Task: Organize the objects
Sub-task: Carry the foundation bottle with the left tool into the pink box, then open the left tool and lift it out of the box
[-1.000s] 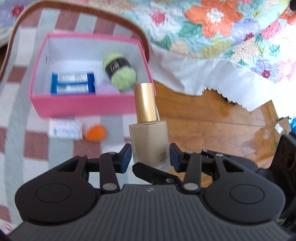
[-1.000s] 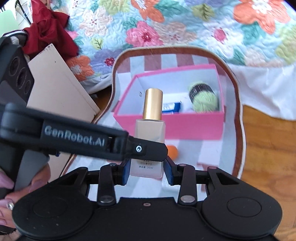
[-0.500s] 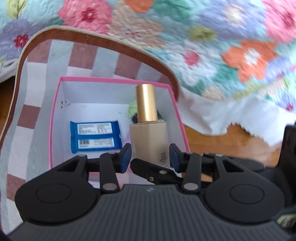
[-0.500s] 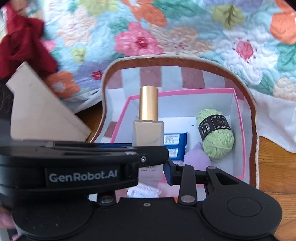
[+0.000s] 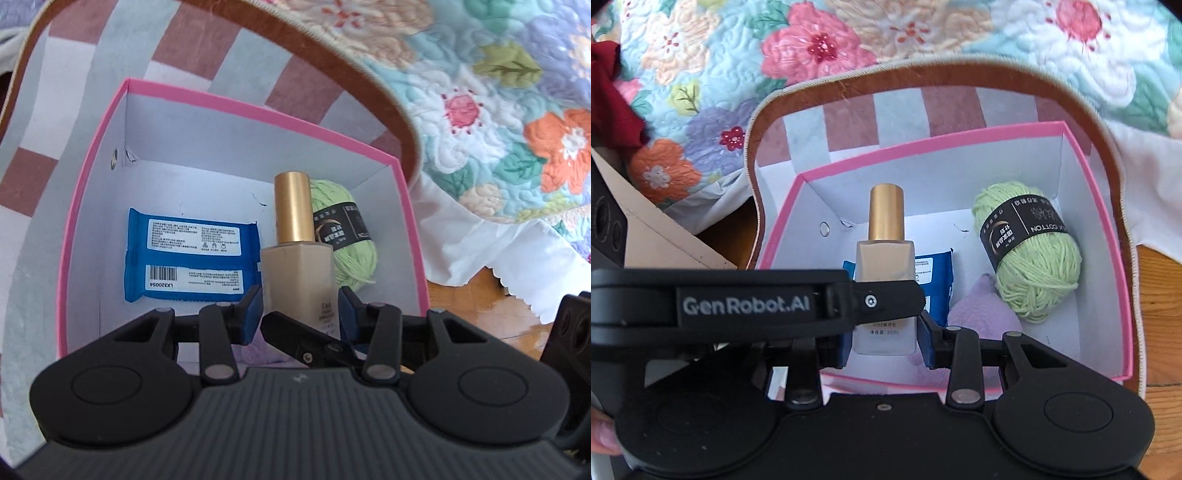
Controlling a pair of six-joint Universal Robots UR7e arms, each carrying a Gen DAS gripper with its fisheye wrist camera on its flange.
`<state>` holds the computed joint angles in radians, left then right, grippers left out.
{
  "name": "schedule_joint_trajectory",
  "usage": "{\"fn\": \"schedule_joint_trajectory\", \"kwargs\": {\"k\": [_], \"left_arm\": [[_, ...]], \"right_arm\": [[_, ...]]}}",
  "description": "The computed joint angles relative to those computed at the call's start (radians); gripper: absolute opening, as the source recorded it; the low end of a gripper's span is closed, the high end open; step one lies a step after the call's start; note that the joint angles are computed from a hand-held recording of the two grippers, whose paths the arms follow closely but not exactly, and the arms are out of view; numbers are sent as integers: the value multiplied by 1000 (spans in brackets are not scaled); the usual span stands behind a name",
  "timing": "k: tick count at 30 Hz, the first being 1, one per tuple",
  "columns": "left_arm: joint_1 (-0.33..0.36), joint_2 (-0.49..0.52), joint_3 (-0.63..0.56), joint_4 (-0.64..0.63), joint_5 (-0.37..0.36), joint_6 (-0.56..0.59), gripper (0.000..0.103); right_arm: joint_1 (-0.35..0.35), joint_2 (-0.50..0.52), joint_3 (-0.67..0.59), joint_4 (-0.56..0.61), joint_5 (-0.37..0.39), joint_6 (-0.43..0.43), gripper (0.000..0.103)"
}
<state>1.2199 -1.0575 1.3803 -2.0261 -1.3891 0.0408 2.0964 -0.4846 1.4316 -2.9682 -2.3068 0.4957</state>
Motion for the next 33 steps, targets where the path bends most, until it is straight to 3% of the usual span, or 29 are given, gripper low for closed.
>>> {"fn": "schedule_joint_trajectory", "kwargs": {"k": [4, 9, 15, 21, 24, 28, 31, 33], "left_arm": [[11, 39, -39, 21, 11, 18, 43], [22, 87, -76, 45, 29, 20, 43], [40, 111, -108, 83, 1, -8, 43], [25, 87, -41, 4, 70, 0, 42], [33, 80, -38, -21, 65, -7, 42], [45, 66, -39, -40, 77, -34, 42], [33, 25, -2, -68, 89, 20, 43], [16, -10, 27, -76, 109, 63, 44]], "right_arm": [[-24, 11, -1, -30, 25, -19, 41], [-55, 24, -12, -14, 41, 26, 40], [-58, 35, -14, -15, 20, -1, 41], [-57, 54, -29, -14, 9, 16, 40], [-58, 72, -67, 60, -22, 36, 40], [-61, 89, -84, 88, -47, -19, 45], [-50, 62, -26, -21, -24, -69, 46], [-26, 40, -4, -35, -33, -91, 48]]}}
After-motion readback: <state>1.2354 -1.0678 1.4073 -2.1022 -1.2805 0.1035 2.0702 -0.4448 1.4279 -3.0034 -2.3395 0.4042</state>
